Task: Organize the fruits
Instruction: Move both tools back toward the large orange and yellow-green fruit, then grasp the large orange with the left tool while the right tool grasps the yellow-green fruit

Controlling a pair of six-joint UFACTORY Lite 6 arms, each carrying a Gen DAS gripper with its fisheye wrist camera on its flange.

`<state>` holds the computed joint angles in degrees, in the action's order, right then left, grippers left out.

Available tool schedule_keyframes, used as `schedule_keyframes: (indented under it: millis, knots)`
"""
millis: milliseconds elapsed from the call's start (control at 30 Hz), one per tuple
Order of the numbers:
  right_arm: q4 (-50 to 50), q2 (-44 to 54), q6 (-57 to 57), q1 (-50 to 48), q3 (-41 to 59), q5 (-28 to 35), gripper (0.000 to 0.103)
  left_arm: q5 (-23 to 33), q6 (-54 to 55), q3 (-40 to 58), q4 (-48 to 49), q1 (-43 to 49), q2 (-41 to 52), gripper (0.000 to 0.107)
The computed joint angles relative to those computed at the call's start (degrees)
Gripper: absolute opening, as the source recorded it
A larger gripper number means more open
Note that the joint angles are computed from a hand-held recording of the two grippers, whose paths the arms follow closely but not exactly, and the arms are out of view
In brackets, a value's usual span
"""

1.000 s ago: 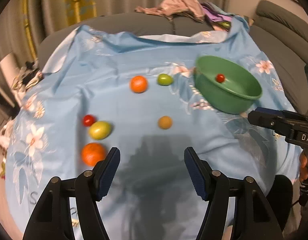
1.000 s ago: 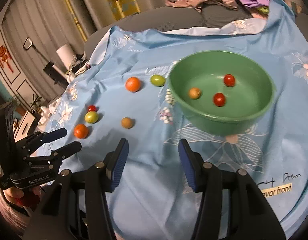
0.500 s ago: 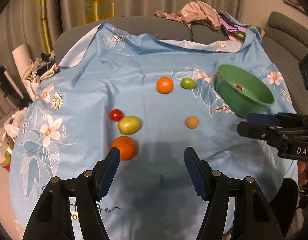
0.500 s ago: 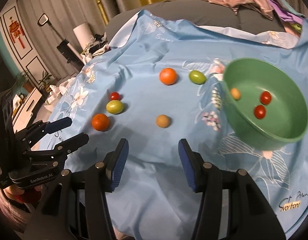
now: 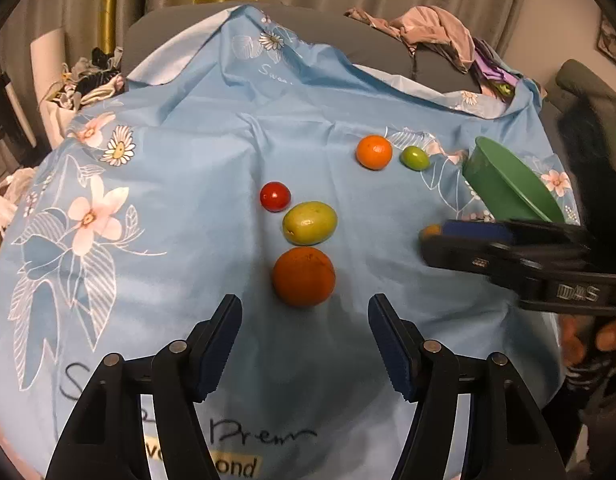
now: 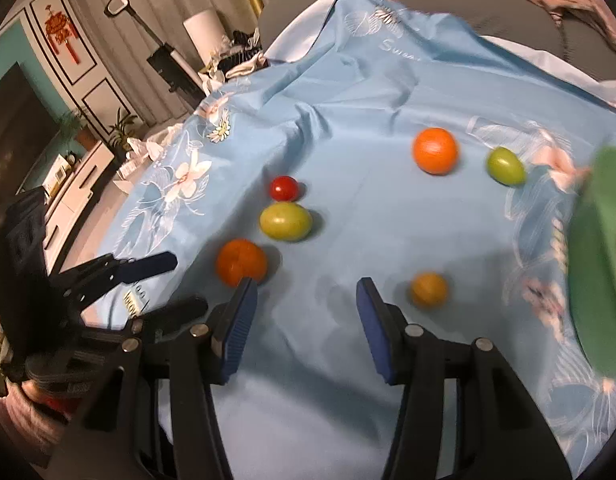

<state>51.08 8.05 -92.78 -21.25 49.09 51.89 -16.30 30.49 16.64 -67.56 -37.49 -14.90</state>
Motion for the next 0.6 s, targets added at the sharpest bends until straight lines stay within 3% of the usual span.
schedule_keyframes:
  millis: [400, 500, 533, 600]
  knots:
    - [2.2, 14.1, 7.4, 16.9, 11.0, -8.6, 0.053, 1.1, -20.4, 2.5, 29.4, 7.3, 6.3, 0.06]
    - [1.7, 14.9, 7.7, 19.3, 11.3, -9.8, 0.051, 1.2, -23.0, 2.1, 33.4, 7.7, 5.7, 0.06]
    - [2.0, 14.9, 7.1, 19.7, 10.9, -10.5, 0.045, 1.3, -23.1, 2.3, 33.7, 7.6, 5.8, 0.06]
    - [2.4, 15.9, 6.8, 20.1, 11.2, -11.0, 0.045, 1.1, -18.0, 3.3, 28.9, 6.8, 6.7, 0.06]
